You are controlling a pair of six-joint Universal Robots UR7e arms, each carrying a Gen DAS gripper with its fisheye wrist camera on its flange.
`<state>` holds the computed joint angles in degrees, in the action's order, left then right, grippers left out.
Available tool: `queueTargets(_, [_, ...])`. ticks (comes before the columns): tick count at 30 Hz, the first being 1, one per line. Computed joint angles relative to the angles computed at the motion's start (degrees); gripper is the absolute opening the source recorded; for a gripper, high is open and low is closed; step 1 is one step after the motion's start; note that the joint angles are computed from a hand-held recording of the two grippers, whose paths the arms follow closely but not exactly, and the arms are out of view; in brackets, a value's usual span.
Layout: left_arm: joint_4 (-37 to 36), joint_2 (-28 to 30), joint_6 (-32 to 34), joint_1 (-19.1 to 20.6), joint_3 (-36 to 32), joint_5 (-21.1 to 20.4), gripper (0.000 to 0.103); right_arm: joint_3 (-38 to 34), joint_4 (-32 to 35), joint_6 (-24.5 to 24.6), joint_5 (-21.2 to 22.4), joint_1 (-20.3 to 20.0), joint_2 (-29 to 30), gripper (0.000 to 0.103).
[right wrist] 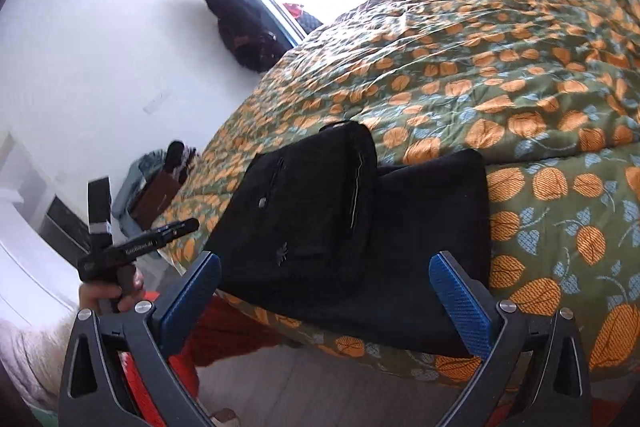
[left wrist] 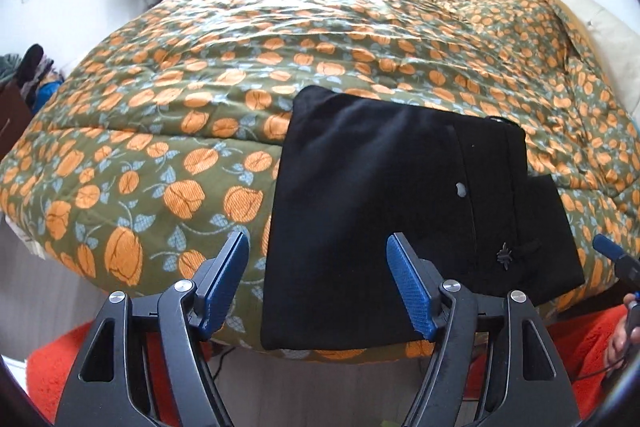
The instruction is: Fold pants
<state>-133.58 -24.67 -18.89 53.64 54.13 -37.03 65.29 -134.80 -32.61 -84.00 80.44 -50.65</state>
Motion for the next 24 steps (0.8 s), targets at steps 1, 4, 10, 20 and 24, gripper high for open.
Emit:
queueTargets(1, [0.1,0.0,-0.3,0.0,0.4,0.1,0.073,0.6,-0.9,-1.4,-1.7,0.4,0.0,0.103])
queueTargets(4, [-0.5,-0.2,-0.9,-0.2,1.9,0.7,0.075,2.5,-4.6,-4.2,-6.3,1.2,0.0,0.103])
queueTargets(10, [0.4,-1.1,-1.8,-0.3,4.0,1.2,0.075,2.6,-4.6,-4.6,-7.6,0.9,-0.2,0.103])
queueTargets(20, [1.0,-1.4,-2.6,-0.5,4.8,1.9,0.075,2.5,-4.5,-4.4,-8.2,1.1,-0.1,0.103])
queueTargets(24, [1.7,-1.4,-3.2,-0.5,4.8,1.8,0.075,2.2,-3.9,-4.4,-8.1,1.1,0.0,0.103])
